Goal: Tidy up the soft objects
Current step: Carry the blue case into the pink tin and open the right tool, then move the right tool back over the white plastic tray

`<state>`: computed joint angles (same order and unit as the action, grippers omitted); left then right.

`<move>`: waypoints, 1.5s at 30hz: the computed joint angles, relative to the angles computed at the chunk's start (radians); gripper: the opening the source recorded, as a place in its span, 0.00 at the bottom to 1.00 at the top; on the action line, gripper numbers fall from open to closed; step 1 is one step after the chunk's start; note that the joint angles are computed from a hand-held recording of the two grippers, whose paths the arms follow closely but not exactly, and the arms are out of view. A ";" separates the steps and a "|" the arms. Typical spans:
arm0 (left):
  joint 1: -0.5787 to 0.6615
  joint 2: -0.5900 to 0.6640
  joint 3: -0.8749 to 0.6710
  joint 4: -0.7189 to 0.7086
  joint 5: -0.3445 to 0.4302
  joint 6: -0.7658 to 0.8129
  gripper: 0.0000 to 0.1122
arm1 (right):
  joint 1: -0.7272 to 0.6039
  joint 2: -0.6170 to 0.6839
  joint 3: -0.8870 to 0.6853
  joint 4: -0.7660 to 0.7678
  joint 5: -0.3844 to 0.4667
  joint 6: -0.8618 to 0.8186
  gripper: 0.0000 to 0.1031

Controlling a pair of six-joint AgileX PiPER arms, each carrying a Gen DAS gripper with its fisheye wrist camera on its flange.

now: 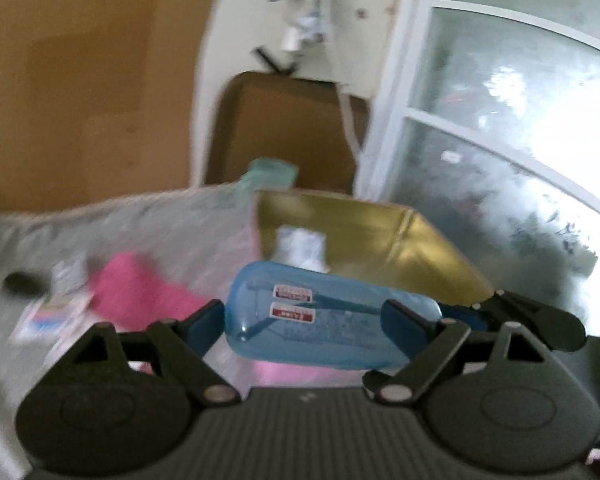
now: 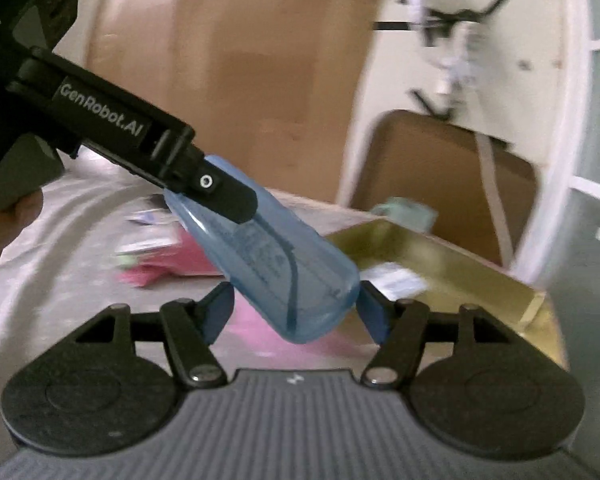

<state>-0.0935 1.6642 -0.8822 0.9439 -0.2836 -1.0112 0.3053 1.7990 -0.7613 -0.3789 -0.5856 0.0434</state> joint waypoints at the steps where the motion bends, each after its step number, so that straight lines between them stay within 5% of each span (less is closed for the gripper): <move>1: -0.025 0.033 -0.048 0.012 0.012 -0.019 0.78 | -0.019 0.006 -0.010 0.016 0.006 -0.013 0.68; 4: -0.075 0.164 -0.212 0.134 0.044 -0.152 0.84 | -0.030 0.058 -0.041 0.233 0.006 -0.166 0.72; 6: -0.118 0.251 -0.315 0.187 0.138 -0.229 0.82 | -0.028 0.115 -0.075 0.427 -0.009 -0.298 0.72; 8: -0.139 0.299 -0.352 0.106 0.208 -0.170 0.80 | -0.037 0.129 -0.075 0.496 -0.017 -0.286 0.71; 15: -0.025 0.136 -0.031 -0.542 0.022 0.518 0.82 | -0.042 0.094 0.091 0.284 -0.297 -0.006 0.71; 18: 0.058 0.073 0.105 -0.643 -0.041 0.635 0.82 | 0.000 0.080 0.106 0.205 -0.309 0.063 0.71; 23: 0.212 0.061 0.216 -0.827 -0.059 0.813 0.82 | 0.151 0.100 0.057 0.217 -0.214 0.102 0.71; 27: 0.314 0.084 0.256 -1.048 -0.087 1.014 0.82 | 0.292 0.153 -0.021 0.372 -0.137 0.037 0.71; 32: 0.401 0.083 0.311 -0.973 -0.160 0.915 0.85 | 0.423 0.209 -0.086 0.701 -0.143 -0.101 0.71; 35: 0.394 0.078 0.341 -0.943 -0.209 0.876 0.85 | 0.483 0.220 -0.063 0.879 -0.237 -0.151 0.72; 40: 0.328 0.098 0.383 -0.949 -0.316 0.878 0.86 | 0.599 0.274 -0.015 1.181 -0.519 -0.216 0.83; 45: 0.236 0.147 0.437 -1.065 -0.475 0.992 0.87 | 0.633 0.308 -0.017 1.334 -0.631 -0.179 0.87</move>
